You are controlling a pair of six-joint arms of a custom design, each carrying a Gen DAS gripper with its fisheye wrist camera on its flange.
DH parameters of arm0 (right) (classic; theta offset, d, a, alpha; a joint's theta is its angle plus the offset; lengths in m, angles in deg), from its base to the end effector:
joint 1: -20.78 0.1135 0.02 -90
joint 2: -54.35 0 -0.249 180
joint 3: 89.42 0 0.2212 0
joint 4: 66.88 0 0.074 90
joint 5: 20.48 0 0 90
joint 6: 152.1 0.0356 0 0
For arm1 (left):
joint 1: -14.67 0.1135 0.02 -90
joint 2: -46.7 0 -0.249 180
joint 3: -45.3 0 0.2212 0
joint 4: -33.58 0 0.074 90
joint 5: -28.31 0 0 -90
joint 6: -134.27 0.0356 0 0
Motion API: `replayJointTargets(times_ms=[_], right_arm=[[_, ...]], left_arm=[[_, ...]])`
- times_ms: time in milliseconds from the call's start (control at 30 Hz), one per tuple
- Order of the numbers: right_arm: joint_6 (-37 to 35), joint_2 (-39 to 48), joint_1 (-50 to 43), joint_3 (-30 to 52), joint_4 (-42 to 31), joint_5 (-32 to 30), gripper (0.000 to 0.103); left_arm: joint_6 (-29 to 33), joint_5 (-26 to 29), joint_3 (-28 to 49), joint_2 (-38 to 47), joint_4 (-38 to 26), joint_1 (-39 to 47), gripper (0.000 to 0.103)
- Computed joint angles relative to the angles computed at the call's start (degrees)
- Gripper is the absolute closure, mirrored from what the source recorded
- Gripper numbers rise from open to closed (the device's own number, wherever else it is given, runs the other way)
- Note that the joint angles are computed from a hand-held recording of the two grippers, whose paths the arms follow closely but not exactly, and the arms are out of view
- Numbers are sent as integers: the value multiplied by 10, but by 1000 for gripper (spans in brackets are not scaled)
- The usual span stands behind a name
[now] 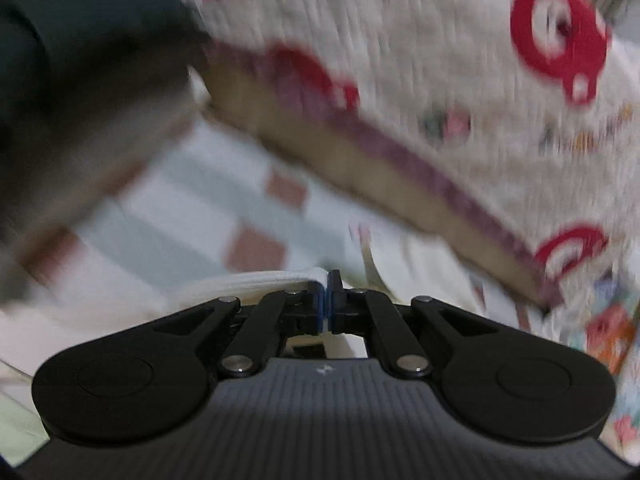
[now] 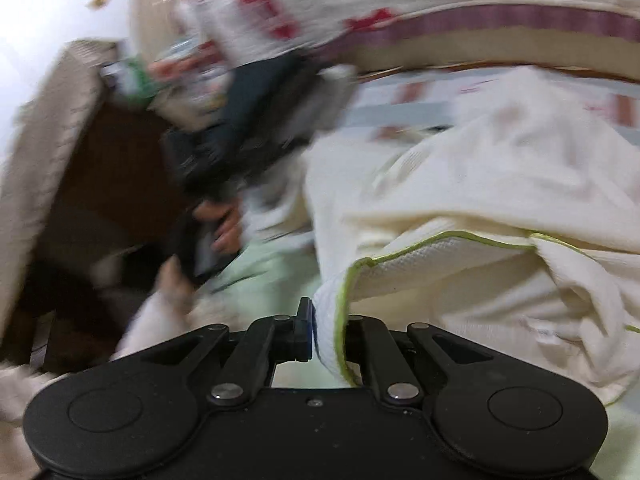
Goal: Fold clothes
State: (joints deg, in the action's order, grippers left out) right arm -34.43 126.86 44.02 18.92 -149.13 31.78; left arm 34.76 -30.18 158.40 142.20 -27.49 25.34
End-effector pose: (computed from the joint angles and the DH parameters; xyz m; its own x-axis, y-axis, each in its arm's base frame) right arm 0.1705 0.0969 0.4065 -0.9145 0.0070 -0.4046 -0.3106 0.6288 0.7128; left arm 0.3282 0.0429 0.3564 -0.7023 -0.2757 -0.6564 0.1002 0.8745 -0.4745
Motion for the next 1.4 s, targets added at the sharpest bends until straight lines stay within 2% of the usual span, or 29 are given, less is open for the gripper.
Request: replayJointTargets(times_ms=[67, 133, 200, 367, 400, 433, 467, 500, 533, 600, 633, 700, 767, 800, 867, 967, 1033, 1100, 1200, 1267, 1367, 1400], right_arm=[[1, 25, 44, 42, -10, -38, 95], [-7, 46, 111, 47, 5, -17, 95], [-18, 63, 165, -5, 60, 19, 94], [-26, 148, 236, -104, 158, 63, 88], [-42, 164, 240, -97, 144, 74, 83], [-54, 152, 241, -106, 138, 93, 81], [-48, 117, 235, -131, 148, 105, 79], [-41, 80, 225, -156, 158, 114, 79], [-16, 30, 200, -193, 182, 114, 79], [39, -66, 142, -252, 217, 120, 62], [59, -113, 113, -275, 217, 139, 59], [71, -191, 69, -304, 189, 178, 57], [48, -236, 51, -300, 118, 231, 57], [40, -255, 50, -297, 83, 266, 57], [41, -267, 117, -288, 9, 364, 57], [57, -293, 175, -306, -44, 406, 57], [39, -320, 153, -331, -33, 382, 57], [-26, -349, 62, -362, -11, 305, 57], [-72, -379, -4, -429, 40, 238, 54], [-79, -377, 8, -463, 65, 240, 53], [-58, -379, 85, -500, 95, 303, 53], [-57, -389, 82, -512, 103, 300, 53]], left_arm=[[14, 19, 28, -18, -35, 56, 102], [39, 19, 24, -27, -64, 100, 102], [71, 4, 22, -28, -96, 136, 102], [168, -197, -52, -16, -146, 98, 98], [183, -215, -72, -26, -148, 90, 91], [196, -200, -87, -43, -153, 86, 84], [202, -181, -93, -57, -164, 81, 67], [206, -157, -96, -73, -176, 76, 57], [212, -129, -97, -89, -192, 71, 56], [233, -61, -95, -122, -234, 55, 54], [240, -31, -94, -137, -254, 34, 53], [247, 14, -99, -161, -280, -16, 44], [250, 48, -117, -185, -299, -75, 41], [247, 60, -134, -197, -304, -105, 40], [225, 65, -184, -224, -298, -158, 40], [163, 11, -258, -268, -260, -237, 40], [118, -43, -292, -294, -230, -292, 39], [83, -83, -298, -305, -212, -323, 39], [43, -148, -293, -324, -200, -356, 39], [13, -193, -279, -348, -197, -370, 38], [-7, -163, -277, -365, -195, -331, 26], [-13, -152, -280, -366, -196, -323, 26]])
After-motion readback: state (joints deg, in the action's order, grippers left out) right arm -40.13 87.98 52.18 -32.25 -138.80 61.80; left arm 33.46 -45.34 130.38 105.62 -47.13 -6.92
